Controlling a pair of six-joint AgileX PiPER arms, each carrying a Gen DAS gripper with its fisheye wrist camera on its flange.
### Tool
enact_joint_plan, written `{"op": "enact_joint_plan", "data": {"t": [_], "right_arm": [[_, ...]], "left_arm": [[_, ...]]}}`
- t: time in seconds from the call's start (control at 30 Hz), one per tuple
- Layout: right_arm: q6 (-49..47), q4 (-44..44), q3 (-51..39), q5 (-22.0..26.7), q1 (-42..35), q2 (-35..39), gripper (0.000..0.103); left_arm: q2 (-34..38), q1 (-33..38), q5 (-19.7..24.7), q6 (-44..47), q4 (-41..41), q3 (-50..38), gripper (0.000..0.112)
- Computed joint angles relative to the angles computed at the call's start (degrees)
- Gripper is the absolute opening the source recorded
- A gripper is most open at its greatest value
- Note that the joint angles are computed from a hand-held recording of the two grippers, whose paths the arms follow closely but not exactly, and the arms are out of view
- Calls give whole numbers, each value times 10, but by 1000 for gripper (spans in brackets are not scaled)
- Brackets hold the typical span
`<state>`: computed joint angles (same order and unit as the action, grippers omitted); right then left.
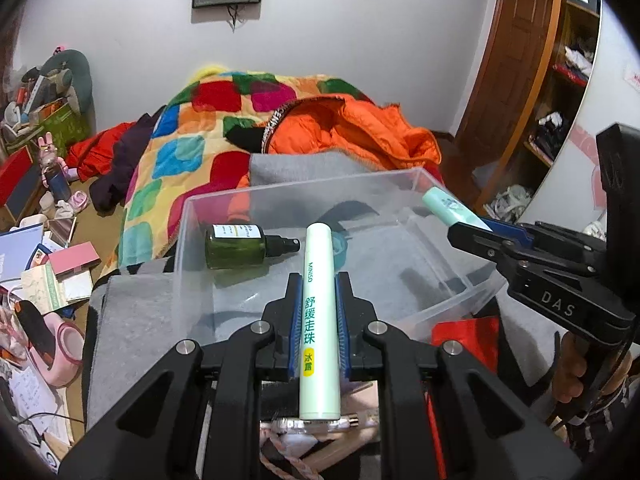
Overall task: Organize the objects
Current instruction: 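Lower the white-green tube and mint-green bottle into the clear box and release, then grasp the braided rope bracelet with the left tool while the right grasps the red pouch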
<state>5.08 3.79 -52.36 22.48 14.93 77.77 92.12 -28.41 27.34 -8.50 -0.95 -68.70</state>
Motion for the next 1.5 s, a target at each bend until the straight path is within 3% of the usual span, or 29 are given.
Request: {"op": "enact_joint_plan", "data": {"t": [0.27, 0.47, 0.67, 0.9, 1.07, 1.33, 1.5], "right_arm": [[11, -25, -53, 34, 9, 64, 22], [60, -99, -80, 51, 32, 96, 22], [92, -148, -90, 69, 49, 112, 22], [90, -147, -77, 74, 58, 91, 24], [131, -183, -50, 67, 68, 45, 36], [282, -317, 15, 72, 125, -63, 70], [393, -393, 61, 96, 182, -112, 77]], "left_arm": [[73, 16, 64, 72, -62, -79, 15], [107, 24, 89, 94, -80, -112, 15], [108, 27, 94, 113, -99, -111, 15], [76, 19, 81, 105, -82, -87, 15], [35, 10, 62, 80, -54, -55, 24], [-60, -17, 18, -27, 52, 45, 50], [-113, -40, 0, -126, 146, 119, 54]]}}
